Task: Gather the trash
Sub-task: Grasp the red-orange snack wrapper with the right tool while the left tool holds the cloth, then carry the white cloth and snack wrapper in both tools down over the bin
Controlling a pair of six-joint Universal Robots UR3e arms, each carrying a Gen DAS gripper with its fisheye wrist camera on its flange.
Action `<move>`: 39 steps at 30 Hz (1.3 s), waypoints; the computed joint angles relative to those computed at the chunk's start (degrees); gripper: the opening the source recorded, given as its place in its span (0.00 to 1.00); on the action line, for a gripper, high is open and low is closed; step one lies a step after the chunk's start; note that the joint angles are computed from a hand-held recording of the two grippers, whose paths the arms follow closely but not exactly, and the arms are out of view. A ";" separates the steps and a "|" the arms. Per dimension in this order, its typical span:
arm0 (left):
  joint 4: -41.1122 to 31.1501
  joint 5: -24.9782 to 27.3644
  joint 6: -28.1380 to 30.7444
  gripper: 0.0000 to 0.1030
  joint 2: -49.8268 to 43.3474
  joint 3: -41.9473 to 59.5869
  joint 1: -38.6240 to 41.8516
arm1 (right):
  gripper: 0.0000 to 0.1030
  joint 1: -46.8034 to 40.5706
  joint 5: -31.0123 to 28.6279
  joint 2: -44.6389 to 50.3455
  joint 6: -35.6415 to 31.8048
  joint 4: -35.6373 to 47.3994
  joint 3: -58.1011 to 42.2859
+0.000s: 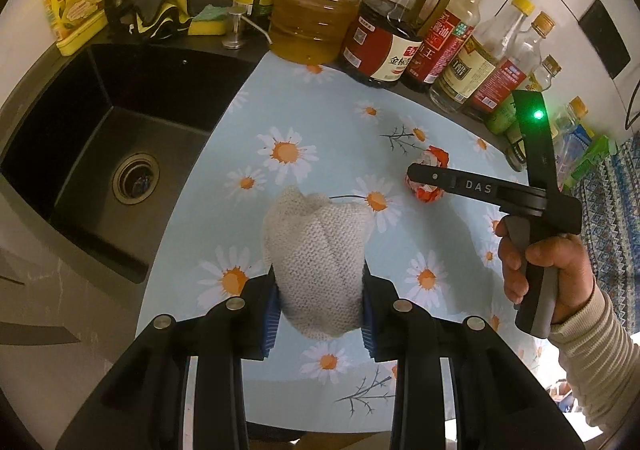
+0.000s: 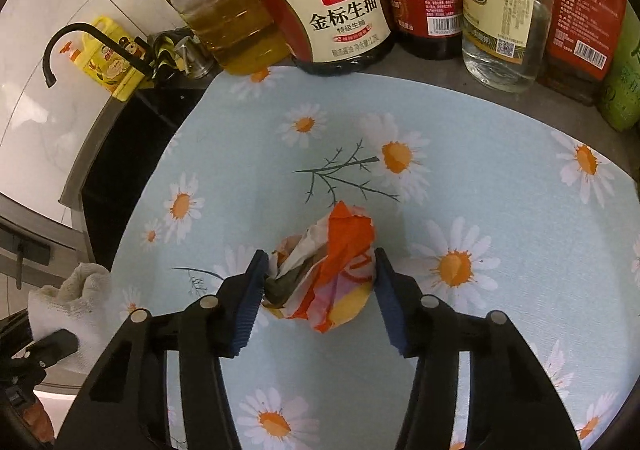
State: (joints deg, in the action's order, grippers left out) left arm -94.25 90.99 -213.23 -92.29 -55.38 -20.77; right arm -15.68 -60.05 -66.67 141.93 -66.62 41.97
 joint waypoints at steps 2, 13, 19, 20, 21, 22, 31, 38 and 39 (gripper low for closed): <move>0.28 -0.28 0.30 0.30 0.45 -0.53 0.18 | 0.51 -0.20 0.13 -0.60 0.11 0.11 0.24; 2.51 -4.35 5.90 0.30 2.18 -2.92 1.23 | 0.51 -4.68 2.07 -9.84 0.46 2.23 6.99; 3.44 -8.33 11.53 0.30 4.56 -5.20 1.93 | 0.51 -8.19 2.67 -19.40 1.45 3.38 14.54; 3.59 -9.28 12.94 0.30 5.43 -6.07 2.25 | 0.51 -8.75 2.73 -20.95 1.51 3.61 15.65; 3.62 -10.00 13.93 0.30 6.01 -6.63 2.57 | 0.51 -9.24 2.67 -22.68 1.74 3.57 16.94; 3.68 -10.58 14.77 0.30 6.56 -7.17 2.84 | 0.51 -9.96 2.72 -24.86 2.01 3.84 18.48; 1.29 -17.67 24.86 0.30 15.44 -14.37 7.37 | 0.51 -14.78 1.94 -41.02 4.02 7.79 28.59; -2.21 -22.86 32.13 0.30 22.48 -20.40 9.84 | 0.51 -22.01 2.41 -52.58 0.09 19.57 30.67; -2.68 -23.37 32.92 0.30 23.37 -21.13 9.95 | 0.51 -23.84 2.48 -54.09 -1.60 22.50 30.22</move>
State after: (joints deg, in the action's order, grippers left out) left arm -96.92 67.62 -180.30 -68.92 -76.51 -10.82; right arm -39.52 -57.57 -120.76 140.34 -44.12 72.19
